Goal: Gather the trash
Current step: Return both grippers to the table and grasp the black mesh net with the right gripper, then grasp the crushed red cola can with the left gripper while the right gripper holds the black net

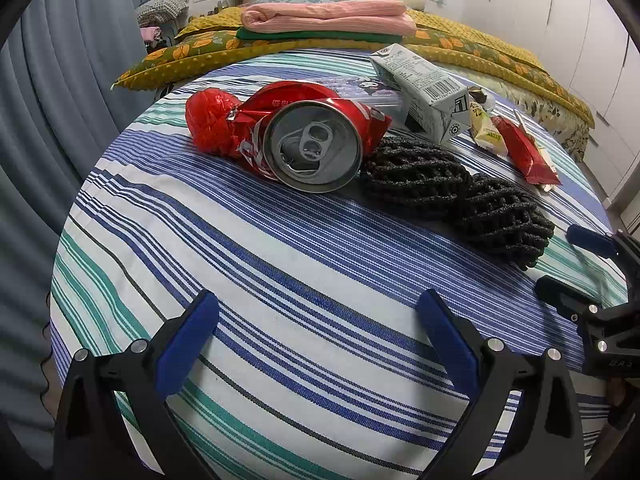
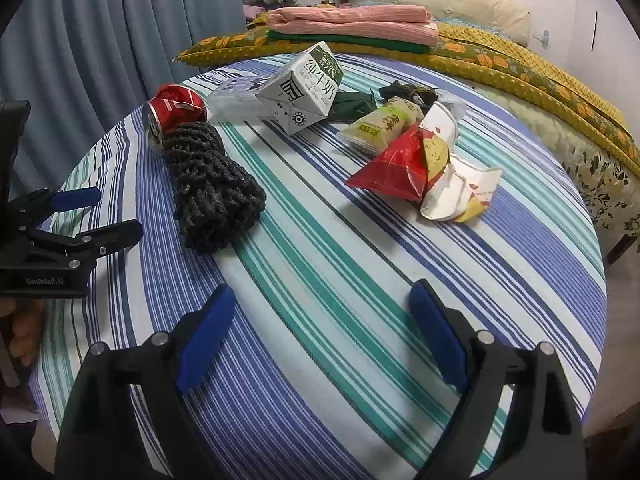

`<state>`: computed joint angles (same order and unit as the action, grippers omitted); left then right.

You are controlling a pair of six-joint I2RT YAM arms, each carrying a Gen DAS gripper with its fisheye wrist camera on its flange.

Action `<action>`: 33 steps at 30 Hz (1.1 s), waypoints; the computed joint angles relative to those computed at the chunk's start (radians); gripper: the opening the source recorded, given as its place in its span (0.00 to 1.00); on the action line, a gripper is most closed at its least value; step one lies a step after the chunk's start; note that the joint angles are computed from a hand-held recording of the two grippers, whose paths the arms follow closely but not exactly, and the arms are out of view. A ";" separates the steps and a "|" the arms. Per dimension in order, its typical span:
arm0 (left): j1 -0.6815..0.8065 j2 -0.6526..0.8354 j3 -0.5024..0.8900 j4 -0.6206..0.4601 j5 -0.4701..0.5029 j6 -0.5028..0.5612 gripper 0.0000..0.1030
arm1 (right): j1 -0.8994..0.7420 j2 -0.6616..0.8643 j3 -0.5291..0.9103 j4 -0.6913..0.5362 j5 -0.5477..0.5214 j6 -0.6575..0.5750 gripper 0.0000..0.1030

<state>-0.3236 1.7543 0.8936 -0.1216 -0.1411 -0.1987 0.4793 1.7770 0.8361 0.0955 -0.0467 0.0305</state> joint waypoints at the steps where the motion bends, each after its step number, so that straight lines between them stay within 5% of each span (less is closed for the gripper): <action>1: -0.001 0.000 -0.001 0.000 -0.001 -0.001 0.95 | 0.000 0.000 0.000 0.000 0.000 0.000 0.85; 8: 0.021 -0.042 -0.049 0.035 0.058 0.013 0.95 | -0.005 -0.002 -0.004 0.004 -0.013 0.000 0.85; 14: 0.133 -0.112 -0.116 0.040 0.137 0.088 0.95 | -0.055 -0.031 0.022 -0.060 -0.190 -0.070 0.85; 22: 0.129 -0.112 -0.129 0.052 0.116 0.114 0.95 | 0.069 0.168 0.443 -0.347 -0.165 -0.169 0.82; 24: 0.131 -0.111 -0.129 0.053 0.120 0.114 0.95 | 0.074 0.229 0.521 -0.378 -0.160 -0.149 0.73; 25: 0.133 -0.113 -0.130 0.054 0.125 0.114 0.95 | 0.071 0.250 0.547 -0.395 -0.178 -0.140 0.60; 28: 0.138 -0.114 -0.131 0.055 0.131 0.116 0.95 | 0.065 0.226 0.497 -0.363 -0.176 -0.116 0.43; 33: 0.129 -0.094 -0.100 0.032 0.116 0.120 0.95 | 0.028 0.032 0.215 -0.222 -0.139 -0.049 0.41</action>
